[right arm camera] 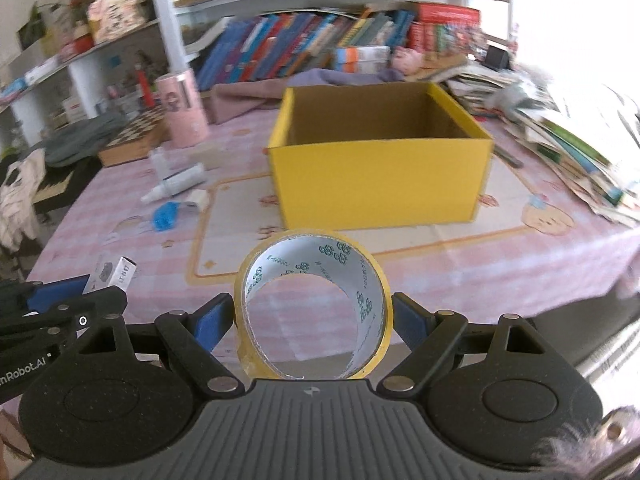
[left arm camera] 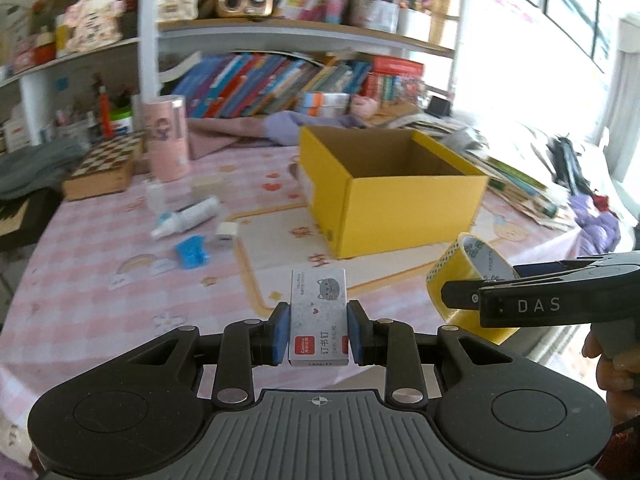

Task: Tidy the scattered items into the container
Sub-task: 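Carry the tape roll and card box with both tools toward the yellow box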

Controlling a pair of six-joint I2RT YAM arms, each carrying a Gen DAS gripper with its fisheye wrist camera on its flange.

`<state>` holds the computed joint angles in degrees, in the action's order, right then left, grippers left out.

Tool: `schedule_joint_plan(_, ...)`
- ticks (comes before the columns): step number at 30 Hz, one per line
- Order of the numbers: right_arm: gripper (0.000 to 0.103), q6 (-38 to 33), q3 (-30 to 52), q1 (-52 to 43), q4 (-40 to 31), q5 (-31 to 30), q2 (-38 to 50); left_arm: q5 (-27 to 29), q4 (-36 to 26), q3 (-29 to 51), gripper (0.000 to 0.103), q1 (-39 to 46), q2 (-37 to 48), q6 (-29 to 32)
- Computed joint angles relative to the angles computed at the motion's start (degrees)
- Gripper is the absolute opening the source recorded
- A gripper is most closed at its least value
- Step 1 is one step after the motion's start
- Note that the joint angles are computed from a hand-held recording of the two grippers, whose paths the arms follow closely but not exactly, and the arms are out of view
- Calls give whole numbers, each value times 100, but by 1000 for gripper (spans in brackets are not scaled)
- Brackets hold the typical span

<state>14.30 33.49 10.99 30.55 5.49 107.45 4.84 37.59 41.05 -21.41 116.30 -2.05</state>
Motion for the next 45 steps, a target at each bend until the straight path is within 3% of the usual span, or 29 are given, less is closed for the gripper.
schedule_joint_plan(19, 84, 13, -297, -655, -39, 19, -270, 124, -377, 710, 28, -460, 340, 282)
schedule_joint_plan(45, 84, -302, 34, -649, 52, 253, -161, 300, -243, 1193, 28, -415, 572, 468)
